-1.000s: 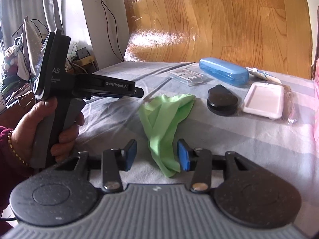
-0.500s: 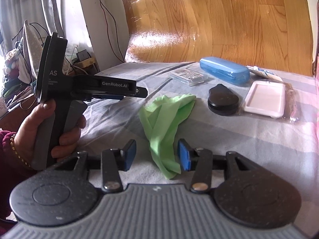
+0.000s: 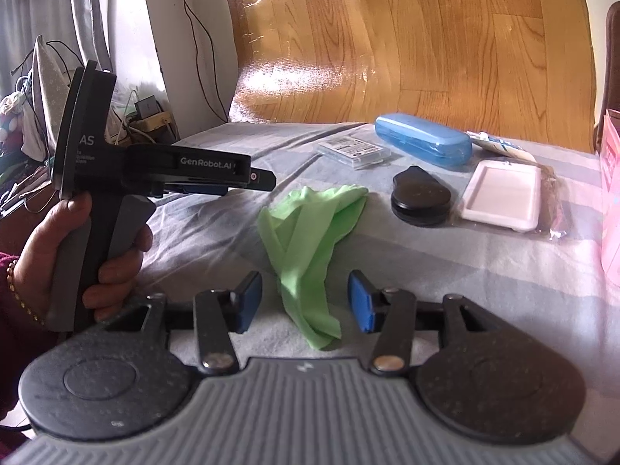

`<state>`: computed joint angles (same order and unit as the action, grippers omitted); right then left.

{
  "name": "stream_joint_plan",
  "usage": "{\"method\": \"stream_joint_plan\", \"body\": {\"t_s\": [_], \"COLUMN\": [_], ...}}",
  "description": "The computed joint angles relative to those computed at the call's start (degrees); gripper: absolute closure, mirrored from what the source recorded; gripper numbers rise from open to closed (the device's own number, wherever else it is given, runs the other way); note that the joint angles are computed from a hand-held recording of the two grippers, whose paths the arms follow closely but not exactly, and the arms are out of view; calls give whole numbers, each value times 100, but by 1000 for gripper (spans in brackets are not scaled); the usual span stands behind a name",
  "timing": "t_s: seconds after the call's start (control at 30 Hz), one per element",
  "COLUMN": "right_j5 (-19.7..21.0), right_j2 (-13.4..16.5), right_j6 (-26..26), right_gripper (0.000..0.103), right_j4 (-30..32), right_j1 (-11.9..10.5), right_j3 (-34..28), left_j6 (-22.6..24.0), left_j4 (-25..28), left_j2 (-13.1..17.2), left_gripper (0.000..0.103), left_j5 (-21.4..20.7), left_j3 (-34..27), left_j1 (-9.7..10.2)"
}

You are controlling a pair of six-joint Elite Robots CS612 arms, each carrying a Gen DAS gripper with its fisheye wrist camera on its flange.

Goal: Organize soft objects
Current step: 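Lift the green cloth with the right gripper and carry it toward the tin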

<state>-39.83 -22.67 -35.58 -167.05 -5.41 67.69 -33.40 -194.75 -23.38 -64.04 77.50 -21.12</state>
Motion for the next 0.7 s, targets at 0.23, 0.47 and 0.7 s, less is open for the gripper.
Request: {"method": "stream_joint_plan", "body": {"t_s": [0.23, 0.47, 0.7], "right_j5": [162, 239, 259], "right_j2": [34, 46, 71], "right_j6": [83, 170, 284], "right_gripper": [41, 40, 39], "right_j4": [155, 98, 85], "right_j1": [-26, -43, -54], "right_j3": [-76, -71, -103], "left_j6": [11, -105, -307], "left_j4": [86, -292, -1110], "left_j2": [2, 11, -122], "left_gripper": [27, 25, 25], "left_j5": [7, -110, -1233], "left_j3": [-31, 57, 410], "left_j1": [-3, 28, 114]}}
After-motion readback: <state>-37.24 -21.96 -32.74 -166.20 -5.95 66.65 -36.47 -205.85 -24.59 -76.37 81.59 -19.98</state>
